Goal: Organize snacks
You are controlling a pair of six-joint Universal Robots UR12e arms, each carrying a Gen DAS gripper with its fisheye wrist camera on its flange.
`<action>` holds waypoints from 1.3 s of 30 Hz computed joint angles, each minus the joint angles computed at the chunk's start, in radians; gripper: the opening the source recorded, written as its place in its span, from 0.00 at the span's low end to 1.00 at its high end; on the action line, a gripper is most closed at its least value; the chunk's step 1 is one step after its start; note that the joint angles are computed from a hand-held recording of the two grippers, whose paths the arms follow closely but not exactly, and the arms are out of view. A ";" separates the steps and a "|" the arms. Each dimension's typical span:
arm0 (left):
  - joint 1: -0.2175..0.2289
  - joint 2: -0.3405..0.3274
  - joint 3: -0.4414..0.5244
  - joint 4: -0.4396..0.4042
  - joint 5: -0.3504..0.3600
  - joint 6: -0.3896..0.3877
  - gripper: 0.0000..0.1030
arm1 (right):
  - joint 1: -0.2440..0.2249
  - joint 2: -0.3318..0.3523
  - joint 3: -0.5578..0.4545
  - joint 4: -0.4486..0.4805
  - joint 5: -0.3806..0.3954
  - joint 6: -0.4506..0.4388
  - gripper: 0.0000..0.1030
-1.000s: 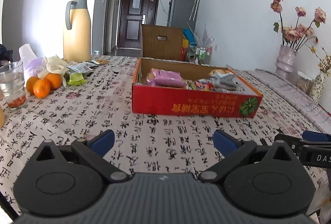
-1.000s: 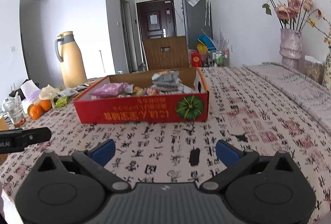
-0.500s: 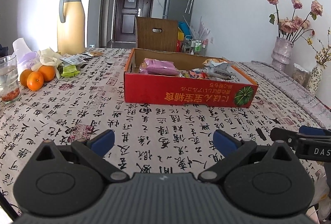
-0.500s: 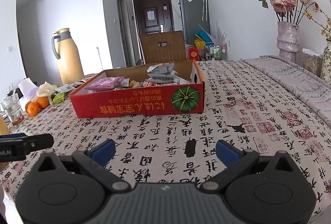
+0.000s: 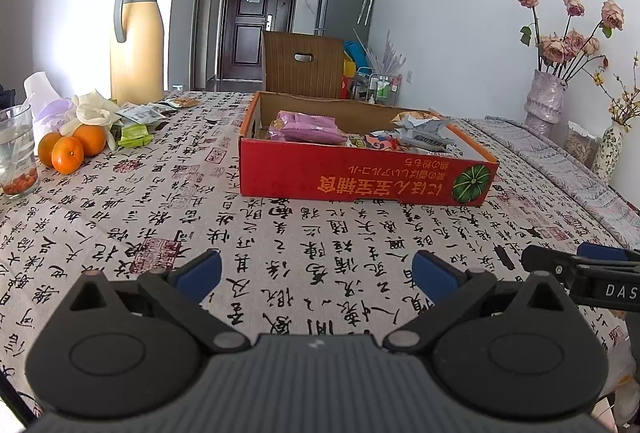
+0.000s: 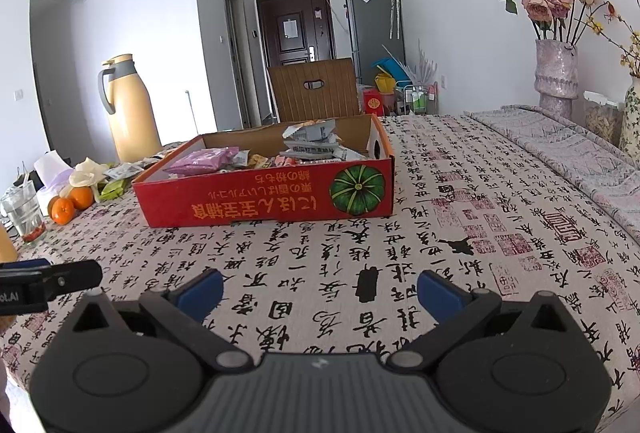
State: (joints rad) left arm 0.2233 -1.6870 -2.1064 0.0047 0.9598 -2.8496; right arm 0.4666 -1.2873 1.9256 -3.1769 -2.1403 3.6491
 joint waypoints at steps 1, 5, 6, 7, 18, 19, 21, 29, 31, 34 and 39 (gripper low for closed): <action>0.000 0.000 0.000 0.000 0.000 0.000 1.00 | 0.000 0.000 0.000 0.000 0.000 0.000 1.00; 0.001 0.000 -0.001 0.001 0.000 0.000 1.00 | 0.000 0.000 0.000 0.000 0.001 0.001 1.00; 0.001 0.000 -0.001 0.001 0.000 0.000 1.00 | 0.000 0.000 0.000 0.000 0.001 0.001 1.00; 0.001 0.000 -0.001 0.001 0.000 0.000 1.00 | 0.000 0.001 0.000 -0.001 0.001 0.001 1.00; 0.001 0.001 -0.002 0.003 -0.001 0.002 1.00 | 0.000 0.001 0.000 -0.001 0.001 0.002 1.00; 0.001 0.001 -0.002 0.004 -0.001 0.003 1.00 | 0.000 0.001 0.000 -0.001 0.001 0.002 1.00; 0.002 0.000 -0.003 0.004 -0.002 0.004 1.00 | 0.000 0.001 0.000 0.000 0.001 0.002 1.00; 0.002 0.001 -0.003 0.006 -0.003 0.003 1.00 | 0.000 0.001 0.000 0.000 0.001 0.002 1.00; 0.002 0.001 -0.003 0.006 -0.003 0.004 1.00 | 0.000 0.000 0.000 0.001 0.001 0.003 1.00; 0.001 0.000 -0.003 0.007 -0.002 0.003 1.00 | -0.001 0.000 0.000 0.000 0.002 0.002 1.00; 0.006 0.003 -0.005 0.010 -0.021 0.005 1.00 | 0.000 0.001 0.000 0.002 0.002 0.005 1.00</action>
State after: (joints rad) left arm 0.2298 -1.6842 -2.1114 0.0150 0.9386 -2.8449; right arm 0.4670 -1.2863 1.9260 -3.1752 -2.1387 3.6539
